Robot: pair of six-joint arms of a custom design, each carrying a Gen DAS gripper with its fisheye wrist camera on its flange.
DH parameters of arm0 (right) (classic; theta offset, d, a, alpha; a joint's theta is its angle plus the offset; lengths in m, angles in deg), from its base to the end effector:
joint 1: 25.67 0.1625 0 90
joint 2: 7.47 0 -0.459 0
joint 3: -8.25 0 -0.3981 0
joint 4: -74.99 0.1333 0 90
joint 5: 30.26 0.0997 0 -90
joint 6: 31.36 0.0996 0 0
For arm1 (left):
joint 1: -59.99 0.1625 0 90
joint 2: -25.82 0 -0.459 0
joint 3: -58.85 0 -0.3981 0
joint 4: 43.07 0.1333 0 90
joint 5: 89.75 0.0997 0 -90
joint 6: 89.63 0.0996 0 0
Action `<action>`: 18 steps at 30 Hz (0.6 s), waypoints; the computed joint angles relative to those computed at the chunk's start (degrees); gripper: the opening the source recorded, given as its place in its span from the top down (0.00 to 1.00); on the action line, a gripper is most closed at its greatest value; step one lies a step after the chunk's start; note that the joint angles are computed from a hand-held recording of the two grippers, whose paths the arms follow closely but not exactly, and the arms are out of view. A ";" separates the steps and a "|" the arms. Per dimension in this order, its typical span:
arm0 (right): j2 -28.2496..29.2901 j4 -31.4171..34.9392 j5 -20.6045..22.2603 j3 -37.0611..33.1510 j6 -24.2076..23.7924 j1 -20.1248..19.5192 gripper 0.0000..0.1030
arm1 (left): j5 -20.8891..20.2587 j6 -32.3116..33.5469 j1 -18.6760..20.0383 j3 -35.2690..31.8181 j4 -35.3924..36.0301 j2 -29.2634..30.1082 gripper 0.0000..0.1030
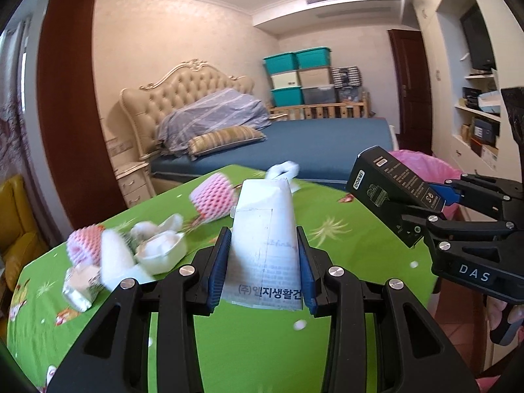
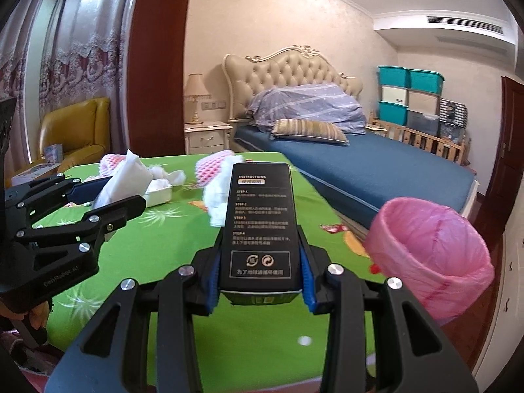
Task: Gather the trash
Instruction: 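Carry the black box and paper strip over the pink wastebasket with both tools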
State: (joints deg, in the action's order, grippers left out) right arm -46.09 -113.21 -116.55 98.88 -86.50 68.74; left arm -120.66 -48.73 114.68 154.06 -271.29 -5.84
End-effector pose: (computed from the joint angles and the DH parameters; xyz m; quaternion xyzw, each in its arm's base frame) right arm 0.1966 -0.7315 0.1384 0.4676 -0.7917 0.3670 0.1410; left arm -0.1936 -0.6517 0.1296 0.1915 0.7288 -0.5079 0.4173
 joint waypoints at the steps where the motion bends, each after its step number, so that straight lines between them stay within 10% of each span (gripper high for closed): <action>1: -0.25 -0.19 -0.15 -0.17 0.23 -0.29 0.63 | -0.66 -0.86 0.01 -0.25 1.36 -0.02 0.65; 18: -1.94 -2.90 -3.57 -6.56 4.75 -4.77 0.63 | -10.90 -5.96 0.79 -15.36 24.24 6.07 0.65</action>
State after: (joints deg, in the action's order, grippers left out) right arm -48.03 -116.11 -120.12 92.31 -81.75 63.96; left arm -131.56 -54.69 115.46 138.71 -247.05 0.22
